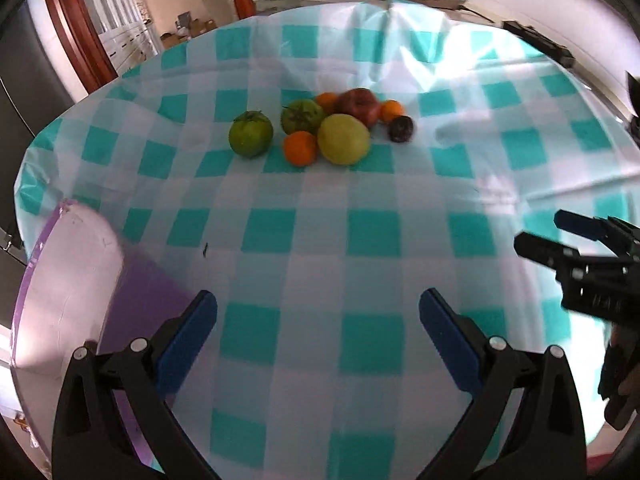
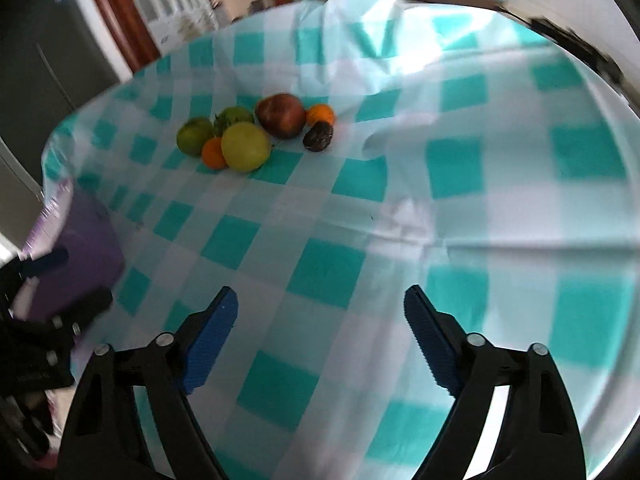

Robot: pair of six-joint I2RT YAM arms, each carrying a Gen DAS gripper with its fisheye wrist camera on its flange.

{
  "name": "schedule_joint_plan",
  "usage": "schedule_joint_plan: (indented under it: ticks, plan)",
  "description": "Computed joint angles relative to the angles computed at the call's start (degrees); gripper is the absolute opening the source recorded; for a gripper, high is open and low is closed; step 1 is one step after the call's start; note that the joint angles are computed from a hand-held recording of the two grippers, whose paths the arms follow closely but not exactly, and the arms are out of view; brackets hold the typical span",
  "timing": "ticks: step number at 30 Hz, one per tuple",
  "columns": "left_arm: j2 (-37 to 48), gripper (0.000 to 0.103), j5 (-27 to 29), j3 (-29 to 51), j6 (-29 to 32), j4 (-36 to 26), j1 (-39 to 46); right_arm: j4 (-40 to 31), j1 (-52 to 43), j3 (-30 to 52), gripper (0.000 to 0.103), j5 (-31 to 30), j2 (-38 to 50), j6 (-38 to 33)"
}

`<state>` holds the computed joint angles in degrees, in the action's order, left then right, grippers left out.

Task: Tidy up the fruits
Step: 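Grasp the orange with the left tool while the right tool grasps a dark fruit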

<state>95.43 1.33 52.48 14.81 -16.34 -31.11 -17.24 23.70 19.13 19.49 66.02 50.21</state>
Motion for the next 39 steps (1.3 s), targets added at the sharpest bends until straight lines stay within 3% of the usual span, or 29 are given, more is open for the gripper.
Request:
schedule_joint_plan:
  ticks: [3, 7, 11, 19, 23, 27, 33, 39]
  plan:
    - [9.0, 0.101, 0.4, 7.2, -1.0, 1.1, 1.3, 5.1, -7.6, 4.3, 0.073, -3.0, 10.3, -8.8]
    - [19.4, 0.088, 1.2, 16.5, -2.0, 2.0, 2.7, 9.2, -16.3, 13.0, 0.069, -6.1, 24.7, -16.0]
    - [29.3, 0.077, 2.0, 25.6, -2.9, 2.7, 3.7, 10.5, -20.3, 21.5, 0.067, -7.8, 35.5, -19.4]
    - [44.4, 0.073, 3.6, 44.9, -4.9, -1.1, 3.5, 10.2, -25.0, 36.5, 0.059, -7.5, 50.7, -23.6]
    - [49.4, 0.072, 5.8, 52.4, -4.9, -4.3, 2.8, 10.6, -26.0, 39.9, 0.058, -7.2, 53.6, -24.9]
    - [52.7, 0.072, 5.2, 57.7, -5.7, -5.3, 2.0, 11.2, -25.3, 40.7, 0.040, -7.4, 54.0, -25.6]
    - [58.2, 0.071, 5.3, 68.0, -5.4, -9.6, 1.4, 12.9, -24.5, 38.5, 0.040, -7.4, 53.1, -22.4]
    - [60.6, 0.069, 4.9, 72.1, -6.8, -10.2, 0.9, 13.6, -23.9, 34.4, 0.039, -8.1, 50.2, -20.4]
